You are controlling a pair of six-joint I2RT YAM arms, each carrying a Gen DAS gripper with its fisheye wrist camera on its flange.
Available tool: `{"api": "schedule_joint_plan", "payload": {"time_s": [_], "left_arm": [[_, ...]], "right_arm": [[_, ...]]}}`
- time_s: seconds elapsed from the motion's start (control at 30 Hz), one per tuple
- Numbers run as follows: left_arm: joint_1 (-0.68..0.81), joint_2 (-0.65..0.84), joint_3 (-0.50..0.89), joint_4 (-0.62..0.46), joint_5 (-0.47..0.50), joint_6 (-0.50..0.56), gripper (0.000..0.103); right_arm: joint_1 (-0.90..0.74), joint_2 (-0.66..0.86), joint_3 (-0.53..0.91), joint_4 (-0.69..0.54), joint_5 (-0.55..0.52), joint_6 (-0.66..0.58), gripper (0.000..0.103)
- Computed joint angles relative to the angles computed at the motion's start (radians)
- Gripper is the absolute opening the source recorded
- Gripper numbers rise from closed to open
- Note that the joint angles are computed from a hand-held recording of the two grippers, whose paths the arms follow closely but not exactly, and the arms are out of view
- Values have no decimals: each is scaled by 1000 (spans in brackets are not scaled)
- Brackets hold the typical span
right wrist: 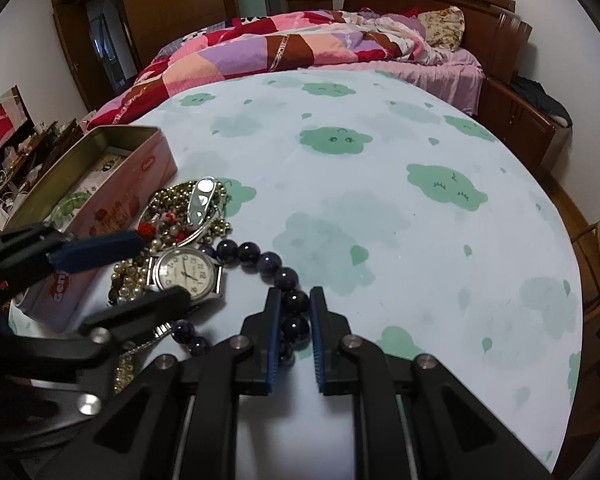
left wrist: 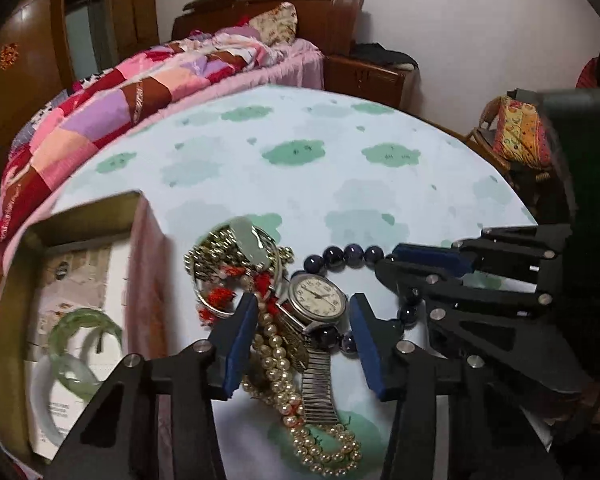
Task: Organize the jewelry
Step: 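Move the right gripper back to the jewelry pile toward the dark bead bracelet, then grasp the silver wristwatch with the left gripper while the right gripper grasps the dark bead bracelet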
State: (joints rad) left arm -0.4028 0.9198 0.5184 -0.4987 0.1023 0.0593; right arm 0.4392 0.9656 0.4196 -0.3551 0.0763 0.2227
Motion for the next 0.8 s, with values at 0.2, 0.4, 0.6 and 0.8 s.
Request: {"api": "schedule_joint_plan", "payload": {"time_s": [0.2, 0.4, 0.6, 0.8], "left_arm": [[-10, 43, -14, 43, 0, 21, 44], [4, 53, -21, 52, 45, 28, 32], [52, 12, -31, 37, 111, 25, 29], [112, -63, -25, -8, 186, 34, 25]], "right_arm": [[7, 8, 3, 5, 13, 11, 16], [17, 9, 3, 4, 30, 7, 16], [26, 17, 4, 10, 44, 0, 16], [44, 16, 3, 15, 65, 4, 16]]}}
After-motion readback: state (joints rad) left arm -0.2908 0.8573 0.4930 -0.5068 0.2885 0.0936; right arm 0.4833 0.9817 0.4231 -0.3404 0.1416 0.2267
